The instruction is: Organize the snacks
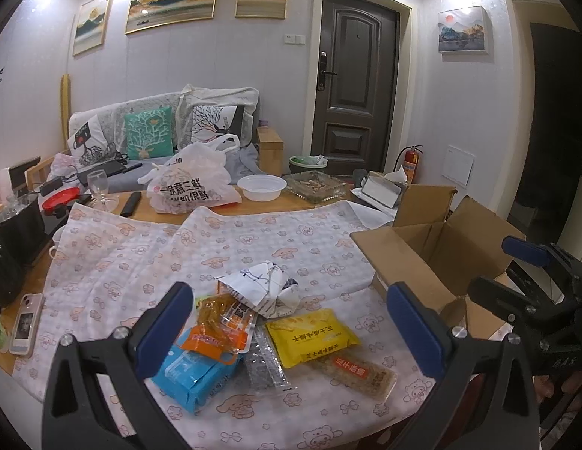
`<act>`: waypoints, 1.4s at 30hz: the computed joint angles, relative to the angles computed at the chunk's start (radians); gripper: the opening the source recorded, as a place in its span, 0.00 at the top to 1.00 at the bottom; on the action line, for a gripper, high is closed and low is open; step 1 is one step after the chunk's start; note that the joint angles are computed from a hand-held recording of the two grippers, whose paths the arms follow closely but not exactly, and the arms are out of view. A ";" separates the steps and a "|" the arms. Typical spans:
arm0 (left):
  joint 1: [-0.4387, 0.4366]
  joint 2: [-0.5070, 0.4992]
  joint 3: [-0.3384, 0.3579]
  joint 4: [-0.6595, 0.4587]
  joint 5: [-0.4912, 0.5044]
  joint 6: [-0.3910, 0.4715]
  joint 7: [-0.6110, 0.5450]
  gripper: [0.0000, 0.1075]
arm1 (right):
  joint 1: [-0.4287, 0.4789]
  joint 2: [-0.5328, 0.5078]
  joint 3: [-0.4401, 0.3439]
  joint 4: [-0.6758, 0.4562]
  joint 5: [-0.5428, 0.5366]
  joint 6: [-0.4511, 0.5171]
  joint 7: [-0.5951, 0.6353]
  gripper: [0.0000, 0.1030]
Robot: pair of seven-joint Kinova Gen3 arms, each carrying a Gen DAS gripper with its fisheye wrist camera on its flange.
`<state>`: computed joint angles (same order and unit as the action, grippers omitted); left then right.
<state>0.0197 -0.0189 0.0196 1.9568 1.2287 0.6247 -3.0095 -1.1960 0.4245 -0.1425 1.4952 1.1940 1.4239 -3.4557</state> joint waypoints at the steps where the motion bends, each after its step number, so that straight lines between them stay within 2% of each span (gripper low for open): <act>1: 0.000 0.000 0.000 0.001 0.001 0.000 -0.001 0.05 | 0.000 0.000 0.000 0.001 0.000 0.000 0.000 0.00; 9: -0.002 0.004 -0.001 -0.002 -0.009 0.011 0.001 0.05 | -0.009 0.016 0.007 -0.013 -0.002 0.024 -0.001 0.00; 16: -0.025 0.033 -0.006 -0.027 0.007 0.060 -0.029 0.05 | -0.036 0.058 0.028 -0.074 0.010 0.076 0.070 0.00; 19: -0.047 0.059 -0.009 -0.044 0.024 0.085 -0.052 0.05 | -0.041 0.055 0.036 -0.063 0.039 0.038 0.074 0.00; 22: -0.083 0.097 -0.012 -0.075 0.036 0.139 -0.089 0.05 | -0.029 0.076 0.035 -0.102 0.040 0.011 0.142 0.00; 25: -0.125 0.142 -0.011 -0.117 0.029 0.207 -0.105 0.05 | -0.017 0.082 0.041 -0.101 0.049 -0.074 0.150 0.04; 27: -0.153 0.171 -0.005 -0.142 0.021 0.248 -0.111 0.05 | -0.002 0.098 0.043 -0.116 0.031 -0.130 0.168 0.24; 30: -0.199 0.221 0.005 -0.178 0.016 0.318 -0.141 0.05 | 0.026 0.122 0.051 -0.134 -0.015 -0.231 0.192 0.38; 33: -0.222 0.256 0.018 -0.204 -0.011 0.335 -0.141 0.05 | 0.070 0.146 0.058 -0.157 -0.092 -0.339 0.225 0.46; 35: -0.231 0.280 0.028 -0.219 -0.035 0.336 -0.134 0.05 | 0.092 0.172 0.060 -0.186 -0.153 -0.376 0.268 0.49; 42: -0.254 0.373 0.070 -0.266 -0.127 0.348 -0.088 0.05 | 0.126 0.209 0.105 -0.187 -0.295 -0.483 0.302 0.49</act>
